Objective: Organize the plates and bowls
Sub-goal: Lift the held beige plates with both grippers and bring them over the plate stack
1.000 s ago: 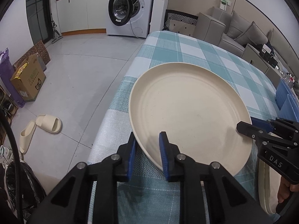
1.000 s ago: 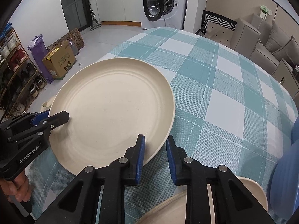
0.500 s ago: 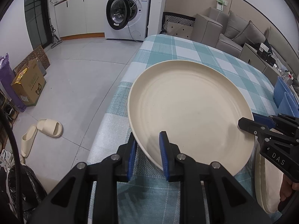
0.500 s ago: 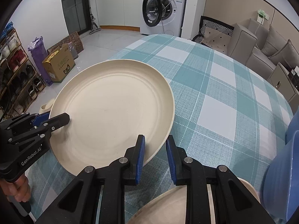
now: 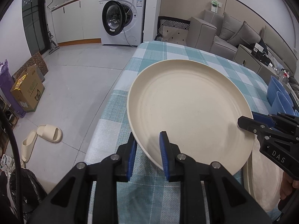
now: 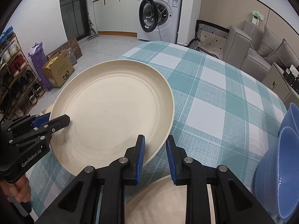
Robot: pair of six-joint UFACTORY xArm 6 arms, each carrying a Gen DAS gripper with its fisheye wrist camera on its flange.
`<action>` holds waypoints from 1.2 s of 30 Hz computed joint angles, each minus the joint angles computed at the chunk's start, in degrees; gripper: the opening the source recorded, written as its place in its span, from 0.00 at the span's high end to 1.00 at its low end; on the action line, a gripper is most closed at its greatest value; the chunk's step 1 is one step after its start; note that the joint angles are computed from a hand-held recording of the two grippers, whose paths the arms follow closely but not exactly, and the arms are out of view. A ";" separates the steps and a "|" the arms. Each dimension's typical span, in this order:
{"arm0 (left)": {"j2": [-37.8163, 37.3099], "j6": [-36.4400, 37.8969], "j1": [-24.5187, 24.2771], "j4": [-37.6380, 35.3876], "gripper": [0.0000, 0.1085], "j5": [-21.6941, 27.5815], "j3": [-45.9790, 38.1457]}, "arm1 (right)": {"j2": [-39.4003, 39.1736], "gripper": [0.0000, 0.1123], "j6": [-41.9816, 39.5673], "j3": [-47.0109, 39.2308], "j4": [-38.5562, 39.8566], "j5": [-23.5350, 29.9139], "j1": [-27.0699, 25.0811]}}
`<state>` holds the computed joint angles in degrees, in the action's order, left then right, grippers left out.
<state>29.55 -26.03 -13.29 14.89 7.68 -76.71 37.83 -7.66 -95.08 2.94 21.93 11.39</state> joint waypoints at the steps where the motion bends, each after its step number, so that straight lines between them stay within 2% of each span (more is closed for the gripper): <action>1: -0.16 -0.24 -0.08 0.33 0.79 0.00 0.06 | -0.52 0.79 -0.22 0.63 0.46 -0.21 -0.07; 6: -1.27 0.65 -0.52 -0.26 0.79 -0.47 0.89 | -3.06 0.79 -2.75 3.41 4.28 -1.04 -0.48; 13: -2.60 1.60 -1.33 -1.14 0.79 -1.04 1.86 | -6.47 0.79 -3.58 7.34 5.54 -2.81 -1.14; 27: -4.22 -1.83 -3.25 4.50 0.79 -1.87 2.78 | -13.20 0.79 -8.65 16.35 12.14 -6.72 -2.85; 36: -4.35 0.02 -4.90 3.56 0.78 -1.90 2.73 | -16.90 0.79 -13.42 21.49 18.23 -8.98 -3.87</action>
